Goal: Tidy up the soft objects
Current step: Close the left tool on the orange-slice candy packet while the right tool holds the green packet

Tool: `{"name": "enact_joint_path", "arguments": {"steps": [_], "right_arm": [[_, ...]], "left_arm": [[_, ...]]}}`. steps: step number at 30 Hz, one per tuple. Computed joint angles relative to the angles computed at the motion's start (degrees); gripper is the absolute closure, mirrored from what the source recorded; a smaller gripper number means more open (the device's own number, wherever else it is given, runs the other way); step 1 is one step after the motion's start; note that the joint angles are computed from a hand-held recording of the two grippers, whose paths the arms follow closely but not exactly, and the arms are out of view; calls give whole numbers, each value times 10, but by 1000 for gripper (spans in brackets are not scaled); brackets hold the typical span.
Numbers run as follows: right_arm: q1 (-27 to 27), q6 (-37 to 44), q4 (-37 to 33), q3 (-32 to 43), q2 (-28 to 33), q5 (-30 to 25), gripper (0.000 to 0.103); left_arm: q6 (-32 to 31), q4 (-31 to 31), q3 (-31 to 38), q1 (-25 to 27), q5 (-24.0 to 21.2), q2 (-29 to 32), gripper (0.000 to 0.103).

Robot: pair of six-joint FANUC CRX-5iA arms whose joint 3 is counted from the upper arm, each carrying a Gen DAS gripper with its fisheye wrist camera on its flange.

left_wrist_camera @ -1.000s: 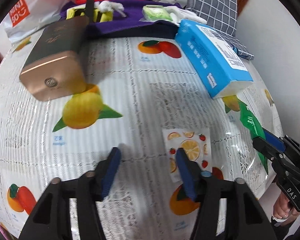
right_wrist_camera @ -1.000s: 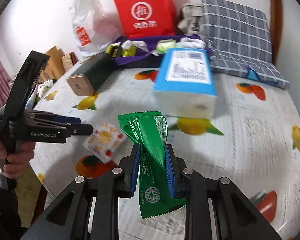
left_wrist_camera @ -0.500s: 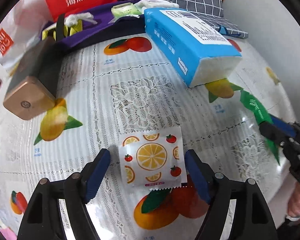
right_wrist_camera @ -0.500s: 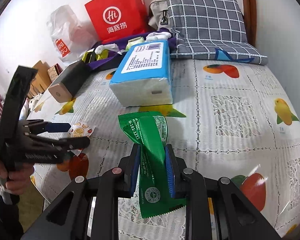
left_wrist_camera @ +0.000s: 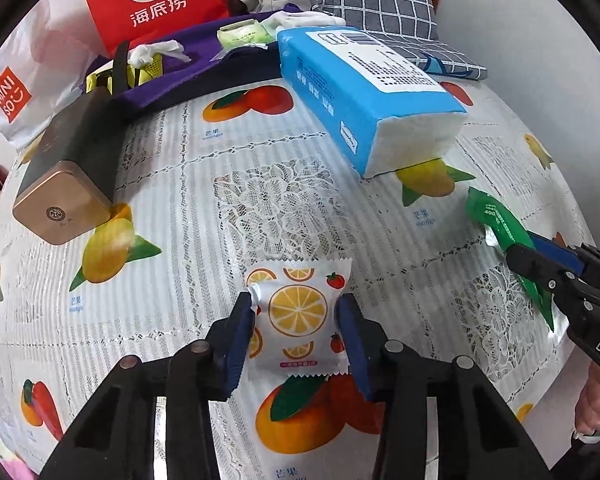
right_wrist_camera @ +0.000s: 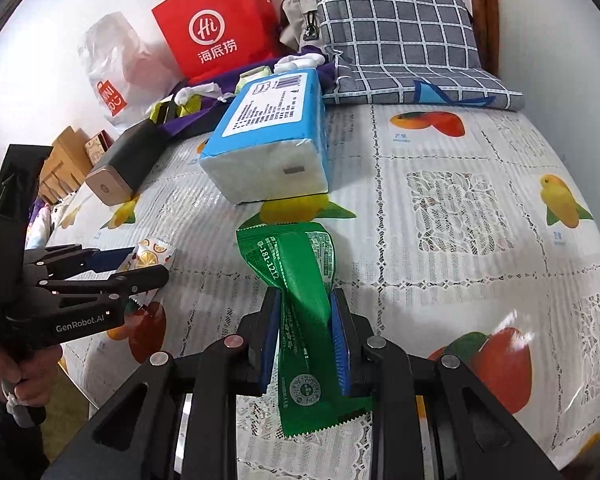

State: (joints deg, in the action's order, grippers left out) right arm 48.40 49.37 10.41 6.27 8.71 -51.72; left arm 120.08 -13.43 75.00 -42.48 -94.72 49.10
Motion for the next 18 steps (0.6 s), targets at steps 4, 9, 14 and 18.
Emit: {"name": "enact_joint_path", "arguments": {"steps": [4, 9, 14, 18], "right_arm": [[1, -1, 0, 12, 8, -14, 78], [6, -7, 3, 26, 19, -27, 78], [11, -9, 10, 44, 31, -44, 78], [14, -10, 15, 57, 37, -48, 78]], "left_arm": [[12, 13, -12, 5, 9, -6, 76], [20, 29, -66, 15, 40, -35, 80], [47, 30, -146, 30, 70, -83, 81], [75, 23, -211, 47, 90, -126, 81]]}}
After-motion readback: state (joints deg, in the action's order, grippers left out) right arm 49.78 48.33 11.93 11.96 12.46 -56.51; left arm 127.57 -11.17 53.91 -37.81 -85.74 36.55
